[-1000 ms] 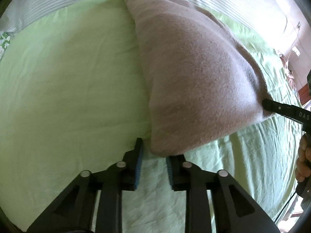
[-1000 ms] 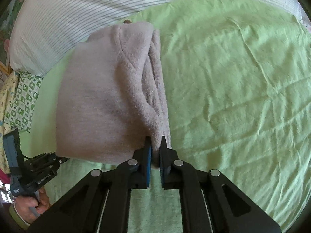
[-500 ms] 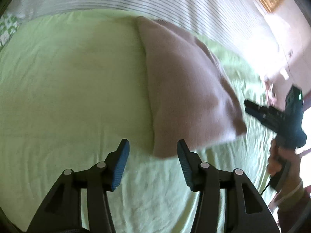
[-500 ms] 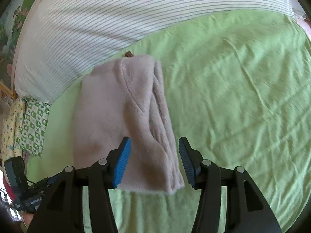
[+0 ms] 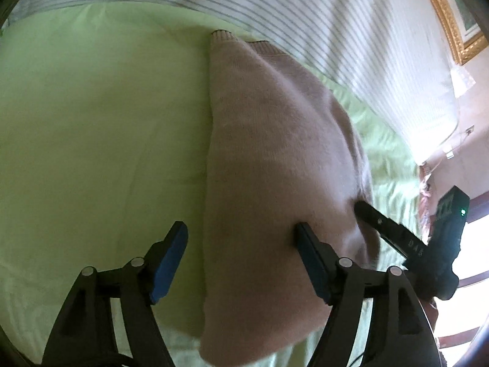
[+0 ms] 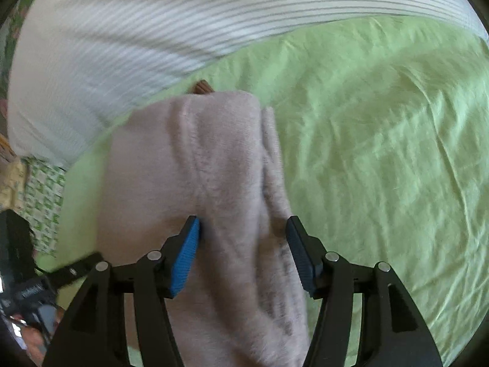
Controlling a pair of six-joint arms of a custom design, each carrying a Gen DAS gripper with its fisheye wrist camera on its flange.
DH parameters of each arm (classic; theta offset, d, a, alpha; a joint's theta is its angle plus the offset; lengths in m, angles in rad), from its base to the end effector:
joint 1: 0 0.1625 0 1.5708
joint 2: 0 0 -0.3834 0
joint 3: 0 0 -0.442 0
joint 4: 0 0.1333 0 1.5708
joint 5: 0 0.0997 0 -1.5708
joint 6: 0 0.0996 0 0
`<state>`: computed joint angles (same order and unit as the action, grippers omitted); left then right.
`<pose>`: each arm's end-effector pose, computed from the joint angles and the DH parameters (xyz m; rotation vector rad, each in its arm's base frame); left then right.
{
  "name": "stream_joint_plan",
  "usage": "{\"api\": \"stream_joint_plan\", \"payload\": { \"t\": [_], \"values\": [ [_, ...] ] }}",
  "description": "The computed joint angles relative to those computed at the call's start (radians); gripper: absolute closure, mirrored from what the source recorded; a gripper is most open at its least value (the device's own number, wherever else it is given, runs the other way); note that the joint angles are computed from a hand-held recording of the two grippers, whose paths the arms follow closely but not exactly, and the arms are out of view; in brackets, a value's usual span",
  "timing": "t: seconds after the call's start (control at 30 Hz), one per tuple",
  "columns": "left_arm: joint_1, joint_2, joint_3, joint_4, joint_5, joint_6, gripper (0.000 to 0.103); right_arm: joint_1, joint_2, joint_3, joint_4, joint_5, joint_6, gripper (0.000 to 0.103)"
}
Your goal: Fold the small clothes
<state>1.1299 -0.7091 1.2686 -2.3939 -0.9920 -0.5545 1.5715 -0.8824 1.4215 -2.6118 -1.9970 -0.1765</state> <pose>-0.1646 -0.7888 0.1230 -0.2570 2.6622 -0.6912 0.0927 -0.7539 0.2001 0.0868 -2.6136 0.6172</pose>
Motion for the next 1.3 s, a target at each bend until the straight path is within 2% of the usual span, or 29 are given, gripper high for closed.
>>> {"api": "stream_joint_plan", "payload": {
  "t": [0.1, 0.17, 0.3, 0.47, 0.53, 0.6, 0.73, 0.77, 0.9, 1.0, 1.3],
  "values": [
    [0.013, 0.025, -0.020, 0.006, -0.001, 0.012, 0.022, -0.015, 0.001, 0.007, -0.007, 0.003, -0.028, 0.043],
    [0.020, 0.030, -0.013, -0.001, -0.001, 0.004, 0.013, -0.023, -0.003, 0.014, -0.010, 0.014, -0.036, 0.043],
    [0.050, 0.026, -0.011, -0.035, -0.089, -0.012, 0.012, -0.026, -0.004, 0.006, 0.010, 0.027, -0.040, 0.043],
    [0.075, 0.052, -0.055, -0.024, -0.164, 0.001, 0.010, -0.042, 0.000, -0.039, 0.091, 0.094, -0.023, 0.043],
    [0.068, 0.080, -0.081, -0.029, -0.156, 0.013, 0.013, -0.048, 0.001, -0.046, 0.109, 0.118, -0.017, 0.043],
    [0.069, 0.092, -0.087, -0.054, -0.179, 0.040, 0.029, -0.058, 0.002, -0.054, 0.139, 0.155, 0.001, 0.043],
    [0.063, 0.094, -0.081, -0.080, -0.177, 0.056, 0.040, -0.063, -0.005, -0.060, 0.195, 0.187, 0.017, 0.064],
    [0.063, 0.087, -0.070, -0.094, -0.183, 0.061, 0.044, -0.062, -0.007, -0.058, 0.196, 0.187, 0.017, 0.066],
    [0.053, 0.038, 0.006, -0.166, -0.198, 0.071, 0.050, -0.049, -0.030, -0.033, 0.180, 0.202, 0.030, 0.072],
    [0.037, -0.020, 0.087, -0.226, -0.181, 0.071, 0.051, -0.041, -0.064, 0.011, 0.165, 0.250, 0.045, 0.073],
    [-0.003, -0.312, 0.423, -0.355, -0.099, 0.033, 0.052, 0.021, -0.089, 0.128, 0.111, 0.350, 0.033, 0.074]
  ]
}}
